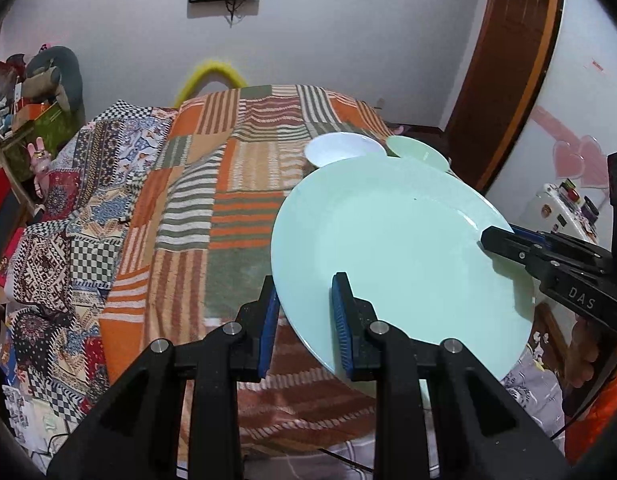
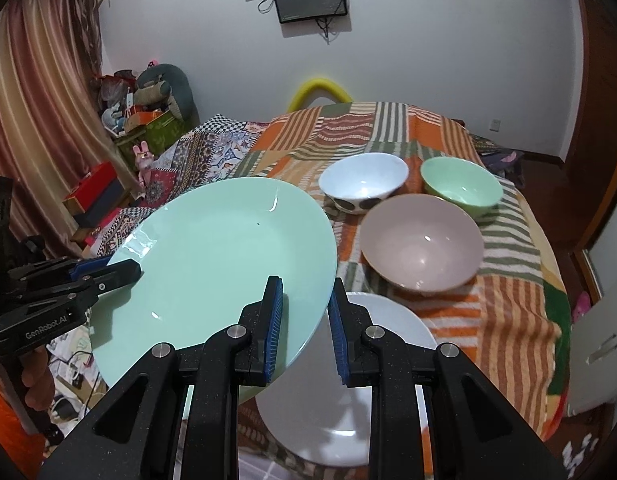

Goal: Organize plates and bowls
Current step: 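Lift the mint green plate and carry it toward the white plate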

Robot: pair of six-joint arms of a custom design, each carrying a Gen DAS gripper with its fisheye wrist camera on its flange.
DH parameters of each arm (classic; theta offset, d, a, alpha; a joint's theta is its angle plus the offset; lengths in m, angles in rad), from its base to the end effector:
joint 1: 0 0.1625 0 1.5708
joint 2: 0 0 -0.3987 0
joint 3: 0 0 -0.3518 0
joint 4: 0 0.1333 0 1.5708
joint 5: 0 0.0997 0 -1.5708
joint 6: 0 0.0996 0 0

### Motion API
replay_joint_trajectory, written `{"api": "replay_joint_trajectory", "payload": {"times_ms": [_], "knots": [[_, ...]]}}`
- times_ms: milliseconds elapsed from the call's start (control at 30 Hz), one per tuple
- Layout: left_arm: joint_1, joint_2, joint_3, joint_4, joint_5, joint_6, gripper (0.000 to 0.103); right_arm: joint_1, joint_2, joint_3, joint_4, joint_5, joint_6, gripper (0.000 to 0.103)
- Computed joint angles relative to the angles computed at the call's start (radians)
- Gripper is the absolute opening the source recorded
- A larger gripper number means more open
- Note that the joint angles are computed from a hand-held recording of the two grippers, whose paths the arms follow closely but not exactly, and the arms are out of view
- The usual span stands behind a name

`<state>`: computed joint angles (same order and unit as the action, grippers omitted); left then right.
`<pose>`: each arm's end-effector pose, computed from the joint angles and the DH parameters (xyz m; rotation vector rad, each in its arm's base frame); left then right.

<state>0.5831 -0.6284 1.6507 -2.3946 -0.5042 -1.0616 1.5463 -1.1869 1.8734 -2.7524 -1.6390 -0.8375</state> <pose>-0.3746 -0.5113 0.0298 0.0487 2.2384 -1.0119 0.1128 -0.5593 0.2691 1.0894 -2.5920 0.6055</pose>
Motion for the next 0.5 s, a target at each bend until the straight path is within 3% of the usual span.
{"api": "replay_joint_trajectory", "payload": {"times_ms": [500], "knots": [[0.028,0.126,-0.112,-0.001,-0.097,0.016,0.025,-0.097,-0.055,0.049,0.014,-0.004,0.000,0.021]]}}
